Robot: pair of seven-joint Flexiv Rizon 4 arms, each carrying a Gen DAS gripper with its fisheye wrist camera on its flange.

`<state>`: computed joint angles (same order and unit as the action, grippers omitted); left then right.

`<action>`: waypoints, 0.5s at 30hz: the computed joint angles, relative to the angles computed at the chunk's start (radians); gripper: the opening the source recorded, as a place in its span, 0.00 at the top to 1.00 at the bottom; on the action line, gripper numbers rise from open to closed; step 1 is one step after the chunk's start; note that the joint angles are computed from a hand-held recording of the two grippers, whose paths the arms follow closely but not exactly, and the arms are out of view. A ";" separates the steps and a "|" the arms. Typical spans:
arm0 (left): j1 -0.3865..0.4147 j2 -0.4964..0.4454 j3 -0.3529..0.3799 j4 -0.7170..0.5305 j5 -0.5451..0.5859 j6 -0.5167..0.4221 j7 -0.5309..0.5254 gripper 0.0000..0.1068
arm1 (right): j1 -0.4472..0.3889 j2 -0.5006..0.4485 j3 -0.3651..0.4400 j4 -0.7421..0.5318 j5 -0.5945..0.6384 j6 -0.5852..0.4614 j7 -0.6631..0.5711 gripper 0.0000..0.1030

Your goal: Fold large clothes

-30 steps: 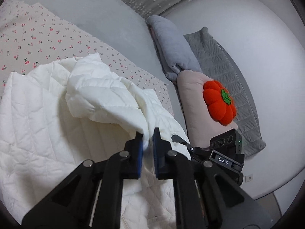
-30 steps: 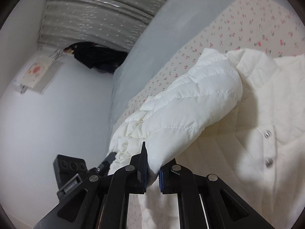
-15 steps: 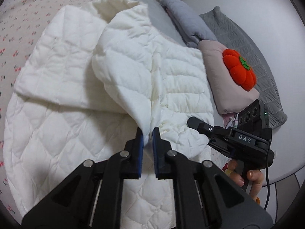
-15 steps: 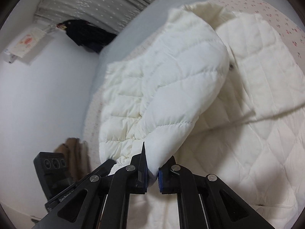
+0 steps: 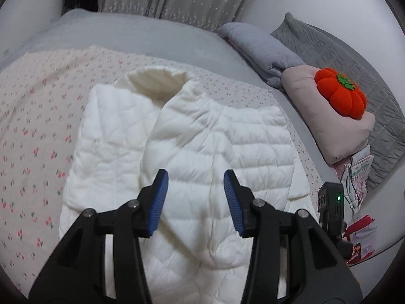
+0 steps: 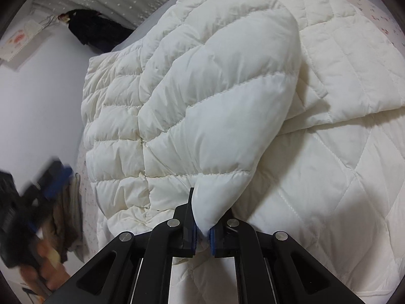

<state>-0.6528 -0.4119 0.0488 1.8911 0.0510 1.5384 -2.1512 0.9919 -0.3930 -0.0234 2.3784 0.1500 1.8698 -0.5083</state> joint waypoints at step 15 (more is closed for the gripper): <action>-0.105 -0.377 0.274 -0.474 0.063 -0.229 -0.048 0.51 | -0.127 -0.003 0.091 -0.002 -0.067 0.024 -0.089 0.82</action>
<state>-0.7582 -0.7889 0.3230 1.4171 0.1141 1.3091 -2.1990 0.8649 -0.3964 0.0680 2.3768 0.0828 1.8940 -0.5975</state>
